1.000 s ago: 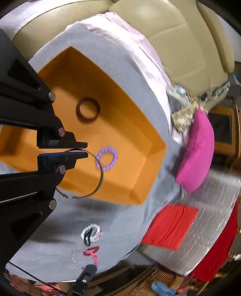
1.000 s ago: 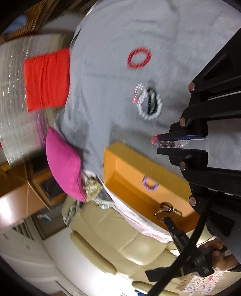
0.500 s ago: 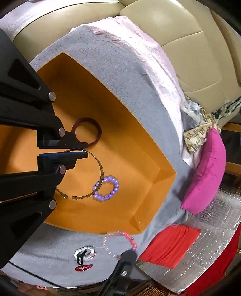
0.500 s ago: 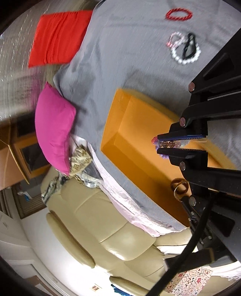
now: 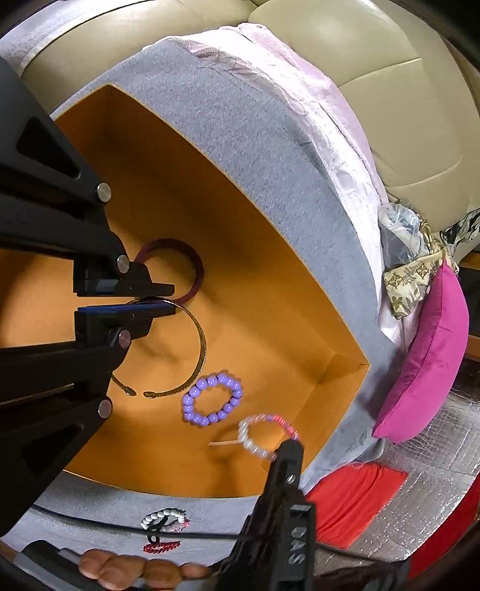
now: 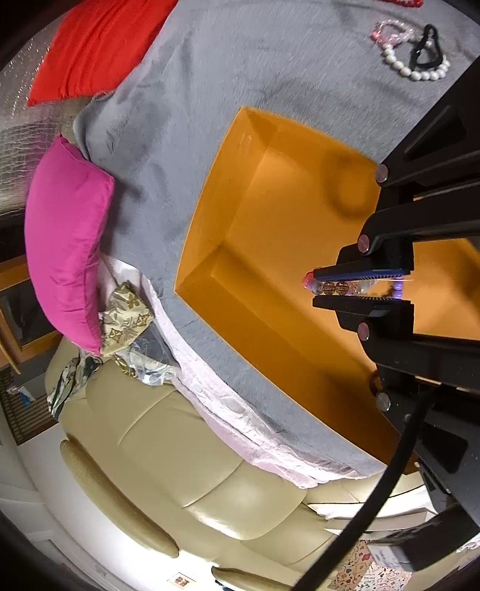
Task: Organize jewelry
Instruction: 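Carry both bracelets into the orange box and open both tools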
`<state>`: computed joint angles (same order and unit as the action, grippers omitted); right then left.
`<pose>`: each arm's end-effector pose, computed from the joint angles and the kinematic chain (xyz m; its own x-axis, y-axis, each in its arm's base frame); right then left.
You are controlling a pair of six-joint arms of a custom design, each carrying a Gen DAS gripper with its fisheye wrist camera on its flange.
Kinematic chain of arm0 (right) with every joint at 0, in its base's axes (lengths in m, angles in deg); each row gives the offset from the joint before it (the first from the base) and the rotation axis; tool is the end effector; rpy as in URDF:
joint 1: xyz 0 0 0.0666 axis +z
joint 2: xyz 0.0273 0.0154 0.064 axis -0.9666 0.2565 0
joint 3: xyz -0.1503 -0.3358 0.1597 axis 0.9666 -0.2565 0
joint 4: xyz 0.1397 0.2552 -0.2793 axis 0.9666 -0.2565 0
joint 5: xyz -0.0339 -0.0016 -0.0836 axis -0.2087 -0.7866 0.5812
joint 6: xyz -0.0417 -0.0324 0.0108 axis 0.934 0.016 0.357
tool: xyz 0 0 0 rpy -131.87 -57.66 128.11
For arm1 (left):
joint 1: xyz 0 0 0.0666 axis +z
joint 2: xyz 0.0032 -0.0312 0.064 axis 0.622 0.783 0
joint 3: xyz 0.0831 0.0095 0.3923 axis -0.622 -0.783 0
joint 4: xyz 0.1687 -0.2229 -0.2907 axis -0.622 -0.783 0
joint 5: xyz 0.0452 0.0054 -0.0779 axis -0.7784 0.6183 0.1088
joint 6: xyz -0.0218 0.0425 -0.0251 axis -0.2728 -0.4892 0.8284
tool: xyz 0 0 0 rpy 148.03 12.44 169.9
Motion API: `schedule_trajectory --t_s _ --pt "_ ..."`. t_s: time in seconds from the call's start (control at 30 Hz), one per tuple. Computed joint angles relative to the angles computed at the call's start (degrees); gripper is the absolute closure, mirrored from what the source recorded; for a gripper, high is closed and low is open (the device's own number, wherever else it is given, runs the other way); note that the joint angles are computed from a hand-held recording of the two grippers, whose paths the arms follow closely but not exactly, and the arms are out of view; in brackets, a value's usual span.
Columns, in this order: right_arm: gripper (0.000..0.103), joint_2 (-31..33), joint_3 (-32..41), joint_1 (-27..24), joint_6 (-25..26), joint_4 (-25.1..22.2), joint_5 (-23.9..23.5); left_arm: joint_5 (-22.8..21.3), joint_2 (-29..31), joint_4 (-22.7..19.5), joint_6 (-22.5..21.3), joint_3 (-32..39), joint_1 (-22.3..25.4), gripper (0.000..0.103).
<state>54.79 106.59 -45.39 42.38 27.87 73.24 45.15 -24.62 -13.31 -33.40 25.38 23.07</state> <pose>0.3617 0.1995 0.4902 -0.7358 0.2215 -0.6399 0.0280 0.9541 0.2981 0.3489 -0.1040 0.4385 -0.8338 0.2221 -0.5054 0.3520 0.9191 -0.1770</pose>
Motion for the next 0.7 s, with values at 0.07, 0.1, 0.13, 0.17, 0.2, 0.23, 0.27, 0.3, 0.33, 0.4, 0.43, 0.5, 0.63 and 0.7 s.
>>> schedule_trajectory --t_s 0.07,0.1,0.13,0.17,0.2,0.23,0.27,0.3,0.33,0.4,0.43,0.5,0.63,0.7 --pt "0.095 1.12 0.63 -0.52 0.08 0.19 -0.77 -0.16 0.39 0.08 0.03 0.01 -0.21 0.1" --pt "0.095 1.9 1.1 -0.91 0.26 0.05 -1.51 -0.33 0.5 0.14 -0.04 -0.09 -0.34 0.1" --pt "0.095 2.54 1.49 -1.18 0.32 -0.29 -1.96 -0.43 0.66 0.09 -0.18 -0.15 -0.5 0.1" --pt "0.095 2.93 1.67 -1.35 0.31 -0.66 -1.97 -0.5 0.78 0.05 -0.3 -0.23 -0.65 0.1" --pt "0.095 3.58 1.96 -1.74 0.1 -1.1 -1.86 -0.64 0.82 0.14 -0.31 -0.31 -0.8 0.1" --pt "0.095 3.88 1.94 -2.17 -0.01 -1.26 -2.14 -0.8 0.83 0.23 -0.36 -0.43 -0.93 0.1" --pt "0.095 4.26 2.03 -2.55 -0.01 -1.46 -2.12 -0.84 0.85 0.26 -0.38 -0.54 -0.99 0.1" --pt "0.095 4.58 2.11 -2.83 0.15 -1.87 -1.72 -0.89 0.88 0.28 -0.41 -0.63 -0.99 0.1" --pt "0.095 4.74 2.16 -2.98 0.32 -2.17 -1.31 -0.97 0.97 0.31 -0.4 -0.67 -0.98 0.1" --pt "0.095 4.93 2.21 -3.25 0.54 -2.76 -0.6 -1.12 1.04 0.35 -0.44 -0.77 -0.91 0.1" --pt "0.095 5.07 2.27 -3.44 0.67 -3.12 -0.11 -1.16 1.1 0.38 -0.46 -0.8 -0.86 0.1" --pt "0.095 5.27 2.49 -3.78 0.76 -3.91 0.67 -1.4 1.17 0.48 -0.54 -0.82 -0.84 0.1" --pt "0.095 5.97 3.3 -4.16 0.93 -5.36 1.47 -2.01 1.32 0.39 -0.55 -0.84 -0.94 0.1" --pt "0.095 6.61 3.98 -4.21 1.06 -6.54 1.81 -2.8 1.3 0.63 -0.46 -0.94 -1.08 0.099"
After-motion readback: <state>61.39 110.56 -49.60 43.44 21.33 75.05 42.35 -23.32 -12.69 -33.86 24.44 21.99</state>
